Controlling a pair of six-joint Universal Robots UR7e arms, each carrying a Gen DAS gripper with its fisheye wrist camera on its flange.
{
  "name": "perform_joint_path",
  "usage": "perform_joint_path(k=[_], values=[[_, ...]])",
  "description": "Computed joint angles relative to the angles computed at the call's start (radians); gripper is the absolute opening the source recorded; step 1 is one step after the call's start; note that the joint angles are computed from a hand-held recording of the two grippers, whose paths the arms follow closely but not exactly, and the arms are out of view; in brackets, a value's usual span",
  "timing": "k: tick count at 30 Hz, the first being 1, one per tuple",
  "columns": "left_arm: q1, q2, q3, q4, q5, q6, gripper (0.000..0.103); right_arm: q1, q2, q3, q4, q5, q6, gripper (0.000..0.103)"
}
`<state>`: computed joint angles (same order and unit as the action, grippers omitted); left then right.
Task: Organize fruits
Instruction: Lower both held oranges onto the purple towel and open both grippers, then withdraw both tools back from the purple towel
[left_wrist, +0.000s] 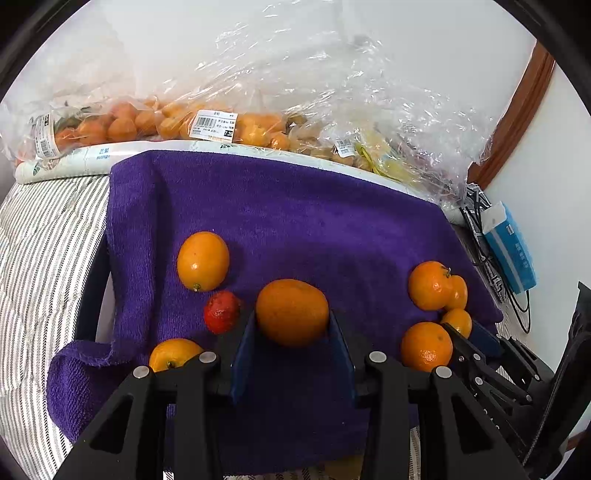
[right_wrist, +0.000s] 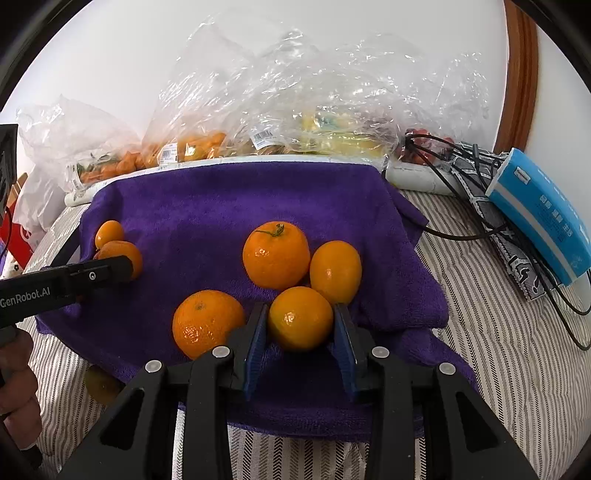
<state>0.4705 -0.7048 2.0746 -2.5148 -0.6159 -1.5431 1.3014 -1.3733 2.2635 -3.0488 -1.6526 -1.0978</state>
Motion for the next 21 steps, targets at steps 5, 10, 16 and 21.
perform_joint_path(k=[5,10,16,21], values=[[-0.005,-0.005,0.006,0.001,-0.016,-0.011,0.038,0.001,-0.001,0.000,0.002,-0.005,0.003,0.037],[-0.004,-0.016,0.005,0.015,-0.044,-0.019,0.050,0.001,-0.011,-0.006,0.032,-0.014,0.021,0.038],[-0.029,-0.046,0.019,0.032,-0.036,-0.059,0.055,-0.007,-0.062,-0.014,0.110,0.002,0.073,0.040],[-0.065,-0.069,0.017,0.082,-0.027,-0.101,0.058,-0.005,-0.122,-0.004,0.133,0.032,0.072,0.048]])
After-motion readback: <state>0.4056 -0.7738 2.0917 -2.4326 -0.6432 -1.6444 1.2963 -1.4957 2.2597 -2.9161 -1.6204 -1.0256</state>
